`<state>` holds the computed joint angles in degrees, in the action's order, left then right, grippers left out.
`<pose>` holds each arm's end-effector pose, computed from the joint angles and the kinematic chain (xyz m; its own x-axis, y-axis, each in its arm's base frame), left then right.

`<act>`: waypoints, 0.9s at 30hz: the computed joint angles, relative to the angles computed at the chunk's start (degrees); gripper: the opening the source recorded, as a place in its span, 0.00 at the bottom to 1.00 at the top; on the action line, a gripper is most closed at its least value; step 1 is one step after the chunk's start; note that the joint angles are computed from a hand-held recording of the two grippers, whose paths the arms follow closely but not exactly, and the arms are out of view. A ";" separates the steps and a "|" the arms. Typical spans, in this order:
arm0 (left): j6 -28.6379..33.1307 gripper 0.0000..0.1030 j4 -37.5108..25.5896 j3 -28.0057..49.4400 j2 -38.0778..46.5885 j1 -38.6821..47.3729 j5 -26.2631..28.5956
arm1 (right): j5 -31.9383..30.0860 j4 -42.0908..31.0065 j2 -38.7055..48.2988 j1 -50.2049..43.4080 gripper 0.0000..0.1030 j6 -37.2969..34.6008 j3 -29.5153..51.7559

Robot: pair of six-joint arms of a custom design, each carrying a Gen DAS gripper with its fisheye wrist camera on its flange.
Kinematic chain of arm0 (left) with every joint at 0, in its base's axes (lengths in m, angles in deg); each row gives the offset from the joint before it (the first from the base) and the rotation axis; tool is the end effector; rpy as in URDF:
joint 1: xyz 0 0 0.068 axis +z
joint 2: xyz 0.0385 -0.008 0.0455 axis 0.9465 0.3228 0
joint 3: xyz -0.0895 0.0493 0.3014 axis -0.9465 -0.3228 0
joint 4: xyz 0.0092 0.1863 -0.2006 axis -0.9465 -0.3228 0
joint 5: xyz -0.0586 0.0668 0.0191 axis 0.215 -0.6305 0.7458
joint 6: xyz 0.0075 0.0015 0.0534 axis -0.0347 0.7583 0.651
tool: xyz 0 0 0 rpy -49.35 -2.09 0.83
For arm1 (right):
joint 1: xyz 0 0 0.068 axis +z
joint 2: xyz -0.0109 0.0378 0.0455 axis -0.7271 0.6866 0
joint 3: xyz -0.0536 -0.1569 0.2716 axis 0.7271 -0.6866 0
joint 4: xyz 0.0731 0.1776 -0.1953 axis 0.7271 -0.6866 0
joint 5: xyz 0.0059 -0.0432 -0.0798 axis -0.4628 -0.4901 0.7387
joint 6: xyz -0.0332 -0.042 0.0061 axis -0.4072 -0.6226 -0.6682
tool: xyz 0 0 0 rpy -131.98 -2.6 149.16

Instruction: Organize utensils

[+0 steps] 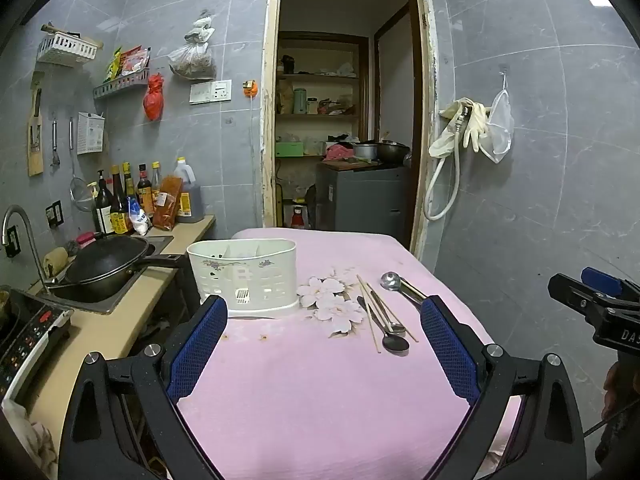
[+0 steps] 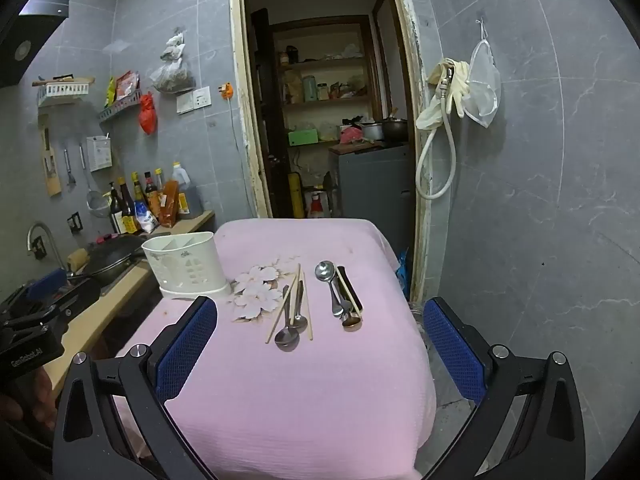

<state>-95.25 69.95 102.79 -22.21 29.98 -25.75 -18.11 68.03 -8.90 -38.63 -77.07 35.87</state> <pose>0.1582 -0.1092 0.2910 -0.3554 -0.0250 -0.9344 -0.0088 0.9997 -0.0234 0.1899 0.0333 0.3004 -0.4288 -0.0154 -0.9033 -0.2826 0.9520 0.1179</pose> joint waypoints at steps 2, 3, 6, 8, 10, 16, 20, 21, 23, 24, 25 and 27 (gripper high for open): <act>-0.09 0.92 -0.11 0.04 -0.01 0.01 0.10 | -0.06 -0.33 0.18 0.00 1.00 0.03 0.21; -0.06 0.92 -0.14 0.05 -0.05 0.00 0.11 | 0.05 -0.10 0.11 0.04 1.00 0.00 0.12; -0.15 0.92 -0.33 0.12 -0.01 0.09 0.30 | 0.17 -0.05 0.14 0.15 1.00 -0.05 0.16; -0.12 0.92 -0.22 0.08 -0.01 0.23 0.60 | 0.15 -0.05 0.22 0.16 1.00 -0.02 0.21; -0.14 0.92 -0.35 0.14 0.01 0.04 0.18 | 0.18 0.04 0.29 0.20 1.00 0.01 0.21; -0.11 0.92 -0.37 0.15 0.00 0.02 0.26 | 0.54 0.34 0.57 0.49 1.00 0.08 0.18; -0.25 0.92 -0.52 0.19 0.01 -0.02 0.22 | 0.75 0.51 0.69 0.72 1.00 0.20 0.16; -0.26 0.92 -0.50 0.19 0.00 -0.06 0.19 | 0.84 0.52 0.74 0.84 1.00 0.24 0.19; -0.26 0.92 -0.50 0.19 0.00 -0.06 0.19 | 1.05 0.59 0.79 1.05 1.00 0.31 0.19; -0.26 0.92 -0.50 0.19 0.00 -0.06 0.19 | 1.10 0.60 0.83 1.14 1.00 0.35 0.19; -0.30 0.92 -0.54 0.20 0.00 -0.02 0.26 | 1.15 0.61 0.85 1.21 1.00 0.39 0.21; -0.33 0.92 -0.61 0.22 0.00 -0.04 0.26 | 1.37 0.64 0.92 1.41 1.00 0.48 0.23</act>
<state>-95.58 69.34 103.01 -22.21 29.94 -25.49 -16.74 68.67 -7.97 -37.22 -76.59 36.10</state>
